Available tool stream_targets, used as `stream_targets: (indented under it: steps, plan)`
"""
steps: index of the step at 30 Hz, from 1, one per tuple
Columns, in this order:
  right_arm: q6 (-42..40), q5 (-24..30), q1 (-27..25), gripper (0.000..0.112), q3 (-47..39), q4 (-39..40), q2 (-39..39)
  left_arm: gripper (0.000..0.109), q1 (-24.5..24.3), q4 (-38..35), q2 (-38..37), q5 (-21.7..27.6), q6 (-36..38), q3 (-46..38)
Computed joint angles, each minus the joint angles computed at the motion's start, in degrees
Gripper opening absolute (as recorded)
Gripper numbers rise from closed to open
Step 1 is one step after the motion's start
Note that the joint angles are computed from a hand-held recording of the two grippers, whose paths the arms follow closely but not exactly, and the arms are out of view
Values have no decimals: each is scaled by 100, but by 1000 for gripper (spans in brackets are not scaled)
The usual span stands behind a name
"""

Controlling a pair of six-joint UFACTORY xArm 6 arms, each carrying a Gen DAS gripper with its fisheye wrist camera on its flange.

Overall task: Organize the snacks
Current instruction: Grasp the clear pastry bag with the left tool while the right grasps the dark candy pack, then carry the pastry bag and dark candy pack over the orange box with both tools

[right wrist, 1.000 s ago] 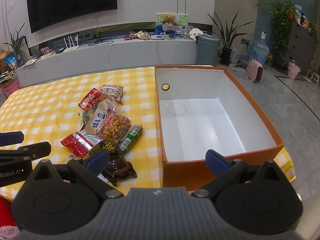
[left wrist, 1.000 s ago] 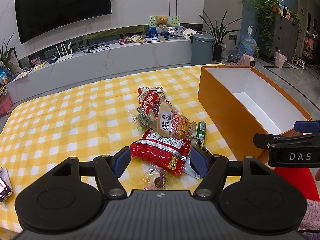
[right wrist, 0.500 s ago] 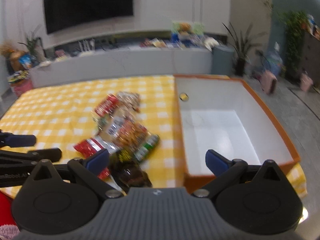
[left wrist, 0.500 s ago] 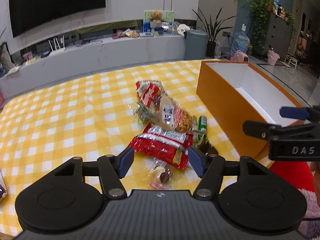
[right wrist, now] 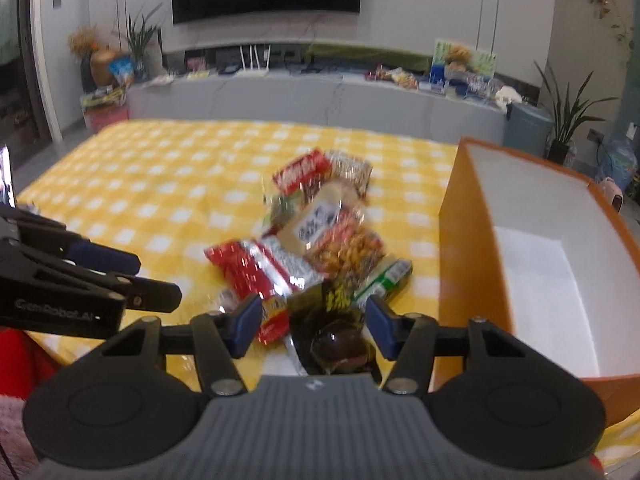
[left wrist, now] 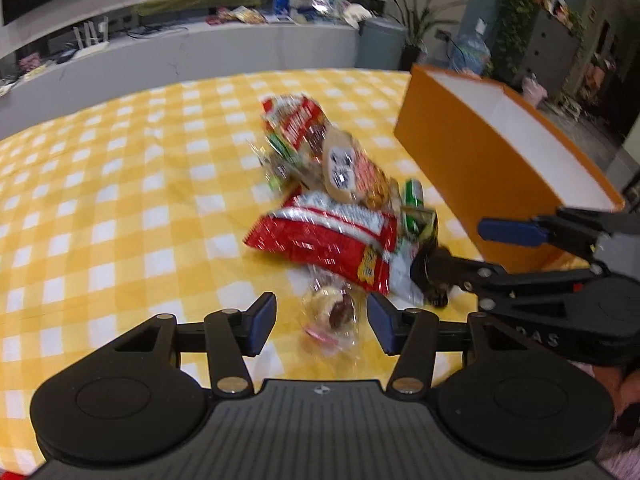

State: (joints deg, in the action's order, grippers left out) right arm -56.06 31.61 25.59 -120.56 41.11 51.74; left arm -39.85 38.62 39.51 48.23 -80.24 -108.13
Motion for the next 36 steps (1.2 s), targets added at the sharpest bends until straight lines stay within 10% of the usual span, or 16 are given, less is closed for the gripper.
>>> stream_targets:
  steps: [19, 29, 36]
  plan:
    - [731, 773, -57, 63, -1940, -1040, 1545, 76, 262, 288, 605, -658, 576, -216]
    - [711, 773, -68, 58, -1955, -964, 1622, 56, 424, 28, 710, -1292, 567, -152]
    - [727, 607, -35, 55, -1778, -984, 1534, 50, 336, -208, 866, -868, 627, -534]
